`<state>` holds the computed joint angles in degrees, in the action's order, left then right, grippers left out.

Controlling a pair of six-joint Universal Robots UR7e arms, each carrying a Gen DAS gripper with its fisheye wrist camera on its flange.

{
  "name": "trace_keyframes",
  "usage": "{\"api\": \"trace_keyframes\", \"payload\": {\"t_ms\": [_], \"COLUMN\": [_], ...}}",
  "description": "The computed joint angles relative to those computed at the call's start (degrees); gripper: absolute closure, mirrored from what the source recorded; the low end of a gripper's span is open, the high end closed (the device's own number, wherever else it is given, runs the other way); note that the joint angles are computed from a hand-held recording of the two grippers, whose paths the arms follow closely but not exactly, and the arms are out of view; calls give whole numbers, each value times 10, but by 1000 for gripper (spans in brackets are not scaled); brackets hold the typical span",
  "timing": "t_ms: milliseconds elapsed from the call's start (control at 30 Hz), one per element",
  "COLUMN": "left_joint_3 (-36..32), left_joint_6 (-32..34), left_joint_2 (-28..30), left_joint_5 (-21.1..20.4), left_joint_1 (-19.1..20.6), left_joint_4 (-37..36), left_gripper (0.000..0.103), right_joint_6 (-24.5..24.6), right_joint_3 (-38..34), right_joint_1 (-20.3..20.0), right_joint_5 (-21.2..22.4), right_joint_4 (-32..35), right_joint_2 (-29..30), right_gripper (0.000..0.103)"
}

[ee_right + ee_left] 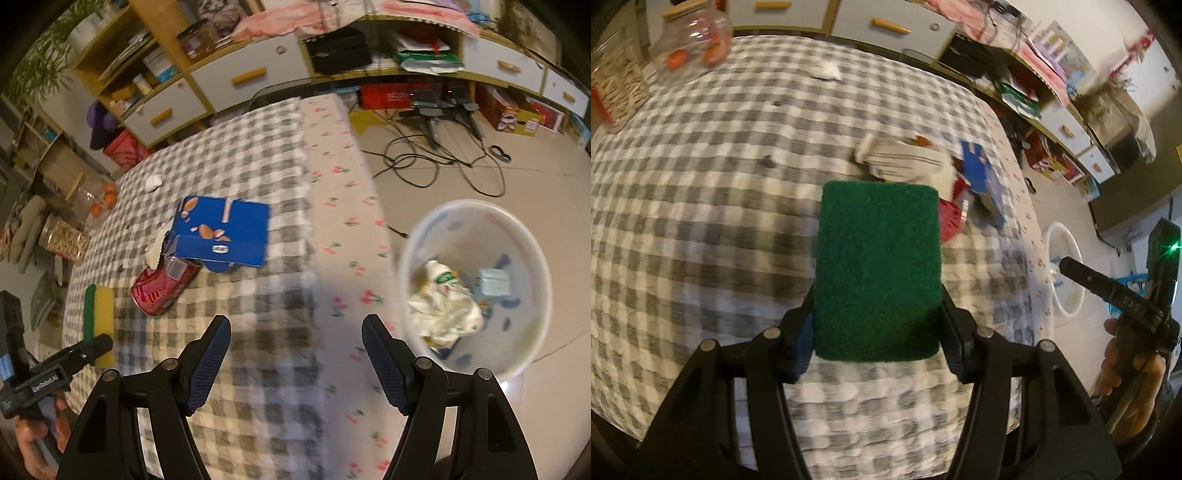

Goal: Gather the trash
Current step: 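Grasp the green-and-yellow sponge with the left tool while the right tool grasps the torn blue box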

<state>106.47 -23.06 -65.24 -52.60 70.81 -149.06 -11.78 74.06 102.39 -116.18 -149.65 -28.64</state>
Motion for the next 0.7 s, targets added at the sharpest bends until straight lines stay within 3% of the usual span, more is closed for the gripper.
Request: {"api": "trace_keyframes", "payload": {"t_ms": [233,533,700], "left_joint_3": [11,-4,-14], "left_joint_6": [-6,-1,-4], "left_joint_2": [-20,-15,-14], "left_joint_5": [-5,-3,0], "left_joint_1": [10,15,25], "left_joint_4": [-2,0,8], "left_gripper": [44,44,44], "right_joint_6": [-55,-182,-234], "right_joint_3": [-55,-153,-206], "right_joint_1": [22,44,48], "right_joint_5": [-47,-117,-130], "right_joint_4": [-23,-108,-134], "right_joint_2": [67,174,221], "right_gripper": [28,29,39]}}
